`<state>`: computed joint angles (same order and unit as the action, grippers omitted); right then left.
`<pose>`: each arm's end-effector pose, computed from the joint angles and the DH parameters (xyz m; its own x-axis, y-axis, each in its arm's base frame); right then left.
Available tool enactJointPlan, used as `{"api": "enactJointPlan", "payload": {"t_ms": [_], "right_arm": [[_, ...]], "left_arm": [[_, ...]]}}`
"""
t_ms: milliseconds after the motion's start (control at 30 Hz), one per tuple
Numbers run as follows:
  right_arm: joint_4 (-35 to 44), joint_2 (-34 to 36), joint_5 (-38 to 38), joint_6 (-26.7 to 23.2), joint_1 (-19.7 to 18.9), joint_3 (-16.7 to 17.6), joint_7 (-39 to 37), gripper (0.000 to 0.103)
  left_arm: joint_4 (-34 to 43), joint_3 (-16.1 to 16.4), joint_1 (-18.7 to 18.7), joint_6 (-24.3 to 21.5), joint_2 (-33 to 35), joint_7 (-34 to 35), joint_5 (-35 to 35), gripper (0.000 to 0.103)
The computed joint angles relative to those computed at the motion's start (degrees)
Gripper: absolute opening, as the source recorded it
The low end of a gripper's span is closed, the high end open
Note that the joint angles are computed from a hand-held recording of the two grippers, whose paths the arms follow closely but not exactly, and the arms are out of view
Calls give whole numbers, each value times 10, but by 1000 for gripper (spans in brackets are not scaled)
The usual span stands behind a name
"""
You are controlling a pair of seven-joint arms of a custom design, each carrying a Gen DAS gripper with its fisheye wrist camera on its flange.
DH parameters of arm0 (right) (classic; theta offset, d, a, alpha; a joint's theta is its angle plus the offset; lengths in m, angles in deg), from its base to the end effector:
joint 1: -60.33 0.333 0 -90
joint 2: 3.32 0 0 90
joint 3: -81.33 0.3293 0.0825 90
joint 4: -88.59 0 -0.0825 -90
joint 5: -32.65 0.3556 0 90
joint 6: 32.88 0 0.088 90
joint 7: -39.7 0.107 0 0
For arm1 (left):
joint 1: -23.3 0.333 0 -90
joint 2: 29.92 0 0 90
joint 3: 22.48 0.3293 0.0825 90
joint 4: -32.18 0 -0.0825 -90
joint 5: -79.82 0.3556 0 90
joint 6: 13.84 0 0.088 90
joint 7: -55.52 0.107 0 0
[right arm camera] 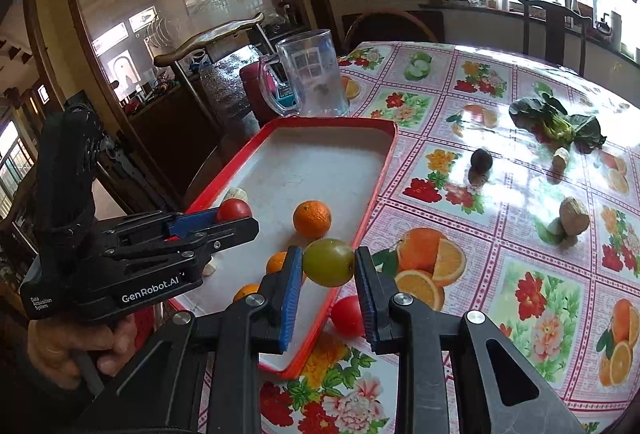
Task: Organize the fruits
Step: 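Carry the tomato with the left tool while the right tool carries the green fruit over the tray, then open the left tool to set the tomato down while the right tool releases the green fruit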
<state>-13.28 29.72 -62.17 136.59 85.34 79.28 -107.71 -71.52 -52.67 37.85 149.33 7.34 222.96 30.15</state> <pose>0.5625 0.3137 0.2807 -0.0571 -0.9771 -0.2052 -0.6843 0.1880 -0.7045 0.6588 -0.0941 0.2785 -0.6557 -0.7352 0.1717 -0.6244 0.4003 -0.6707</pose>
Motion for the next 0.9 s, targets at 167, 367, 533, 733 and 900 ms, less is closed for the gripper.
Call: {"api": "enactJointPlan", "payload": {"t_ms": [167,367,533,733,900], "right_arm": [[44,33,61,19,1,-10,-72,27],[99,79,169,44,-9,-19,-183,27],[152,124,278,44,-37,6,-302,27],[214,178,388,14,-70,54,-445,27],[242,206,450,0,-80,71,-518,27]], "left_arm": [[23,17,-9,-1,13,-28,22,28],[75,44,-27,-10,44,-95,77,28],[134,63,-43,-27,76,-165,135,28],[216,93,-72,-56,122,-253,213,28],[263,106,-86,-81,152,-304,265,28]]}}
